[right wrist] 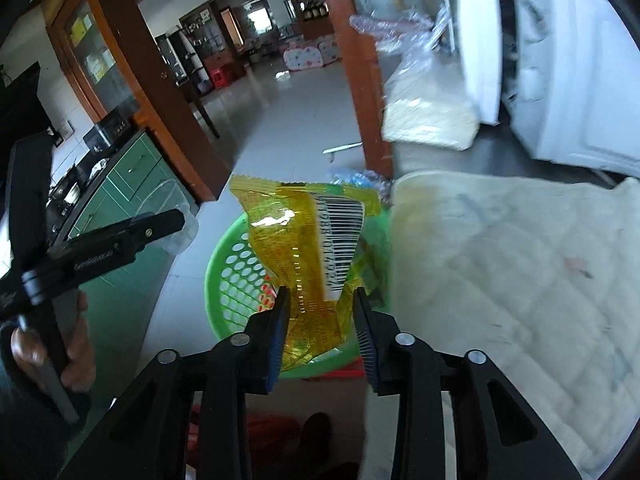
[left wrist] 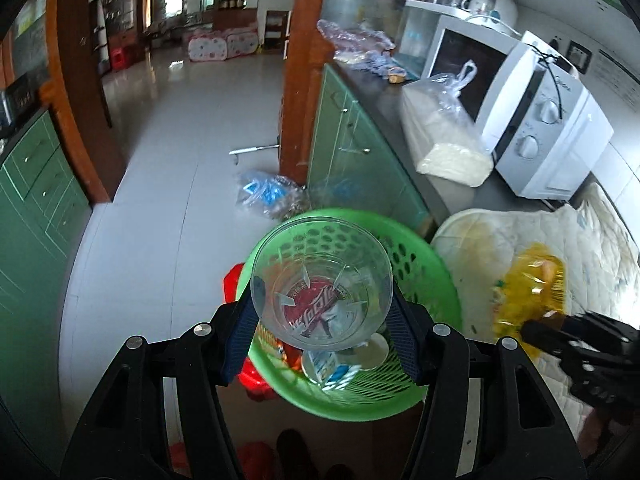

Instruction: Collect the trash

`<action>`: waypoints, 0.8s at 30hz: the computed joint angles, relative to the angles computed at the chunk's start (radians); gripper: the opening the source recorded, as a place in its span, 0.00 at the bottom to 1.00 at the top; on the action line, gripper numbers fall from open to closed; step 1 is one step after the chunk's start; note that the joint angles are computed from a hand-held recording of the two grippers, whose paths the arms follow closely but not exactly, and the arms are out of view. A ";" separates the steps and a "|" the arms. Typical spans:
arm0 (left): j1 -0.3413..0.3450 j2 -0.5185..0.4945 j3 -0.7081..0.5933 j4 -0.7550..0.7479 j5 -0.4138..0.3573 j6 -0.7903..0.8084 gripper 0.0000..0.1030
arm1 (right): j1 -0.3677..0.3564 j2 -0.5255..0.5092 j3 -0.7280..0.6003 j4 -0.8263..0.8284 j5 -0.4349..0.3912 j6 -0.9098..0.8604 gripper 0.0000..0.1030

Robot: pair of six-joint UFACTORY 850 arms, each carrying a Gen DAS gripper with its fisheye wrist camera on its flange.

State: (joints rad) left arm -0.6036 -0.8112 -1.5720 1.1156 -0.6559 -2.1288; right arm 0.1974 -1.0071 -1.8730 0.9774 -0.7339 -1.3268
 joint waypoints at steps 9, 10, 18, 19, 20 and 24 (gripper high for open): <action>0.017 -0.022 -0.007 -0.022 0.026 0.007 0.57 | 0.042 -0.070 -0.090 -0.045 0.010 0.095 0.61; 0.019 -0.026 -0.010 -0.026 0.032 0.010 0.58 | 0.040 -0.067 -0.087 -0.037 0.010 0.090 0.62; 0.021 -0.066 -0.063 -0.095 0.047 0.078 0.60 | 0.005 0.000 -0.007 0.023 0.021 -0.021 0.72; 0.020 -0.070 -0.069 -0.103 0.047 0.088 0.60 | -0.001 0.014 0.010 0.034 0.029 -0.047 0.73; 0.020 -0.073 -0.074 -0.111 0.050 0.098 0.62 | -0.006 0.026 0.024 0.041 0.033 -0.065 0.74; 0.012 -0.080 -0.090 -0.125 0.032 0.117 0.69 | -0.024 0.076 0.093 0.084 0.062 -0.148 0.79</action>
